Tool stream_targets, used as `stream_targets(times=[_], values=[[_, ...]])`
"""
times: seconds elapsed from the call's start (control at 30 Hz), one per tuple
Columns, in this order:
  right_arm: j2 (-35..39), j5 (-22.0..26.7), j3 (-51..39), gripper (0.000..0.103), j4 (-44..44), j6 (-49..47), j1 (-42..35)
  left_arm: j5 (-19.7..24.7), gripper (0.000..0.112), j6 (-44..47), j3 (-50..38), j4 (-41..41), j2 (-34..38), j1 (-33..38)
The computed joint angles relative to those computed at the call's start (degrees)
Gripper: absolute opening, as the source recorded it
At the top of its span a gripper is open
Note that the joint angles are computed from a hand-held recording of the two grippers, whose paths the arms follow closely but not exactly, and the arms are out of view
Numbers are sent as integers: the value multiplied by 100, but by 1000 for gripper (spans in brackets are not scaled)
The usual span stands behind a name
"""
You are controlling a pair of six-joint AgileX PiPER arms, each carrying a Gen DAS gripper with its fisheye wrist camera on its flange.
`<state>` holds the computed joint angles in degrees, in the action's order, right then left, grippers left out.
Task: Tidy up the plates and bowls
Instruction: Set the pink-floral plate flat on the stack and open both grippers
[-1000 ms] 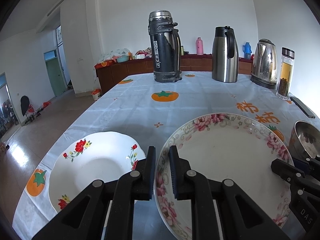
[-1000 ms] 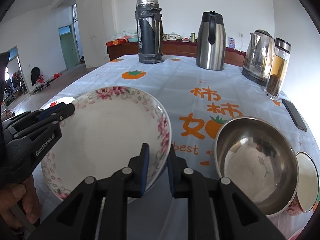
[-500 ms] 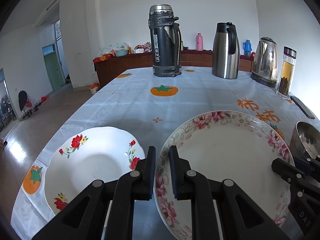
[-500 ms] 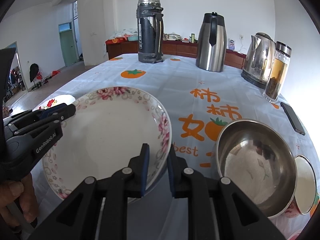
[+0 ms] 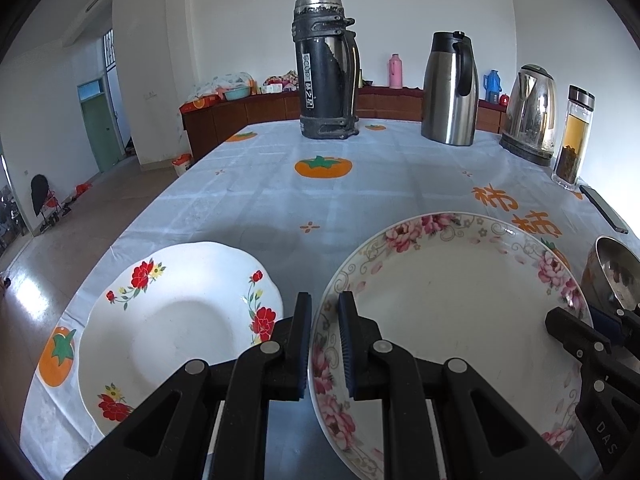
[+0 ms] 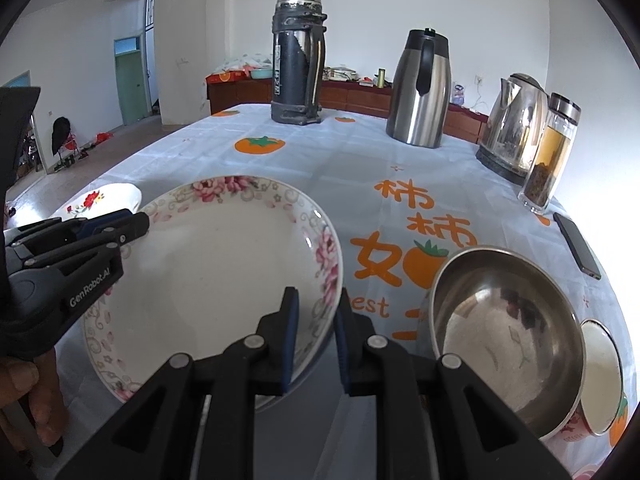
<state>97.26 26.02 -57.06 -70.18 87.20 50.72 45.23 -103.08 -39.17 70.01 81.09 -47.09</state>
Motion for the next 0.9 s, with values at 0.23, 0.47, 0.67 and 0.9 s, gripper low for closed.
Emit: stream_targets(times=[0.23, 0.47, 0.67, 0.9], values=[[76, 129, -83, 18, 20, -60, 38, -199, 15, 204, -59, -159, 44, 146], [208, 356, -241, 21, 161, -285, 112, -236, 15, 228, -62, -161, 57, 178], [268, 428, -311, 22, 216, -404, 141, -197, 15, 238, -70, -163, 77, 161], [276, 460, -315, 23, 234, -465, 138, -194, 15, 240, -77, -172, 76, 155]])
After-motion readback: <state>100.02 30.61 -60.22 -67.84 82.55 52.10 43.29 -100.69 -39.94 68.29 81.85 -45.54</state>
